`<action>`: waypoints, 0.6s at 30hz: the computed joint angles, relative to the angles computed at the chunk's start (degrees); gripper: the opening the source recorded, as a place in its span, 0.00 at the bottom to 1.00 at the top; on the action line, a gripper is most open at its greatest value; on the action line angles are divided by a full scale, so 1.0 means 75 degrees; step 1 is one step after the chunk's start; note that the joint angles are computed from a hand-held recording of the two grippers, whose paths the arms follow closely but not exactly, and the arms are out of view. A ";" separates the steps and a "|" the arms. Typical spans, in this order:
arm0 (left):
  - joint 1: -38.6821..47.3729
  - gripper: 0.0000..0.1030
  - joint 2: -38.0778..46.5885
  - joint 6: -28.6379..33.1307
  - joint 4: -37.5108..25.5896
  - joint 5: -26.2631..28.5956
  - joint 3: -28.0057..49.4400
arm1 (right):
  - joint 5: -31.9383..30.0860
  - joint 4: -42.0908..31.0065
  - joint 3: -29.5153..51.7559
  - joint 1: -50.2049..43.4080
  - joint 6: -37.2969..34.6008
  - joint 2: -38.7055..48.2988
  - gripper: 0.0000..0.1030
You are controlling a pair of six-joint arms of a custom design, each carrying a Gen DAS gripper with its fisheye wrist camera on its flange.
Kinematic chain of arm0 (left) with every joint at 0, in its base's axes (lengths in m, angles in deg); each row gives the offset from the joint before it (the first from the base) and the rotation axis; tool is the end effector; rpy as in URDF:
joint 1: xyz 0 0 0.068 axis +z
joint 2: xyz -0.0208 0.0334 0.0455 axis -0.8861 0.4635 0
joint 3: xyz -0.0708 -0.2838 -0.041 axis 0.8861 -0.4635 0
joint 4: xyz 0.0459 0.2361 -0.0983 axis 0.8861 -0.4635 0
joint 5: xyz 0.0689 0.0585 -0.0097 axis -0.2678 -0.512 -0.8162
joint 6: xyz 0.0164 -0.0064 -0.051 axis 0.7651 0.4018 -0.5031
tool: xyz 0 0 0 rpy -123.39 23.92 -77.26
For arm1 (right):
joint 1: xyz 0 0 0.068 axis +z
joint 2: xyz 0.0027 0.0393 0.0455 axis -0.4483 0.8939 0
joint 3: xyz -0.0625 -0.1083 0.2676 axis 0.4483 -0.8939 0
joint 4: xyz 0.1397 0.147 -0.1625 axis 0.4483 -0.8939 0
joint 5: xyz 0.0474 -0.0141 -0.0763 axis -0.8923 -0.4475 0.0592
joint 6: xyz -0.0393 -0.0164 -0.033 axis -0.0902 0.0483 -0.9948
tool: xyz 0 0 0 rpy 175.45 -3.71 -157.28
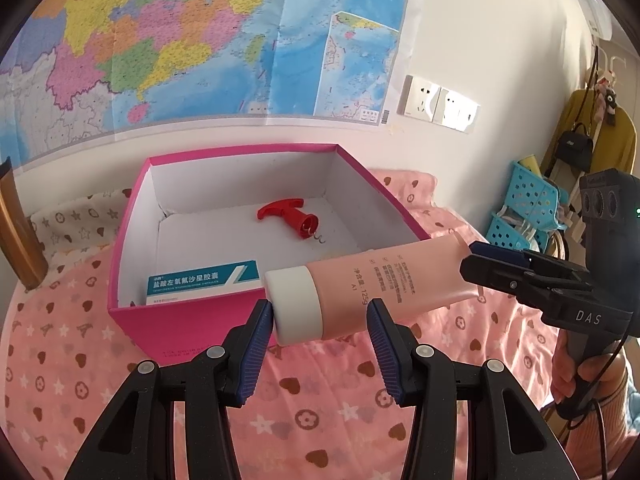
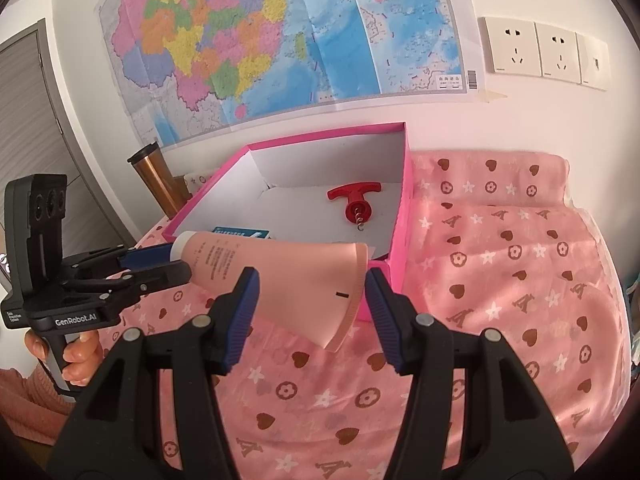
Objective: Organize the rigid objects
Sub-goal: 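Carry the pink tube with the right gripper over the pink box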
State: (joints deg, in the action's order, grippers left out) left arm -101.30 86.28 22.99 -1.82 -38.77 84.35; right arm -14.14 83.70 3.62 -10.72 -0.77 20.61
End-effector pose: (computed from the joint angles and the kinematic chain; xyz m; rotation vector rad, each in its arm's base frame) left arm 0.2155 -0.1666 0.2198 0.2888 2.2494 -0.3688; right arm 0.2350 0.0791 0.1413 -0.4356 2.0057 0.5442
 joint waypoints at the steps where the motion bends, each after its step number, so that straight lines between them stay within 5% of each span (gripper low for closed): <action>1: -0.0009 0.47 -0.0007 0.0004 -0.0009 -0.0012 0.0009 | 0.0003 0.0000 0.0015 -0.0005 0.0001 0.0009 0.56; 18: 0.0080 0.47 0.0293 0.0132 0.0032 -0.0065 0.0293 | -0.0107 -0.0056 0.0179 -0.0170 -0.0030 0.0023 0.56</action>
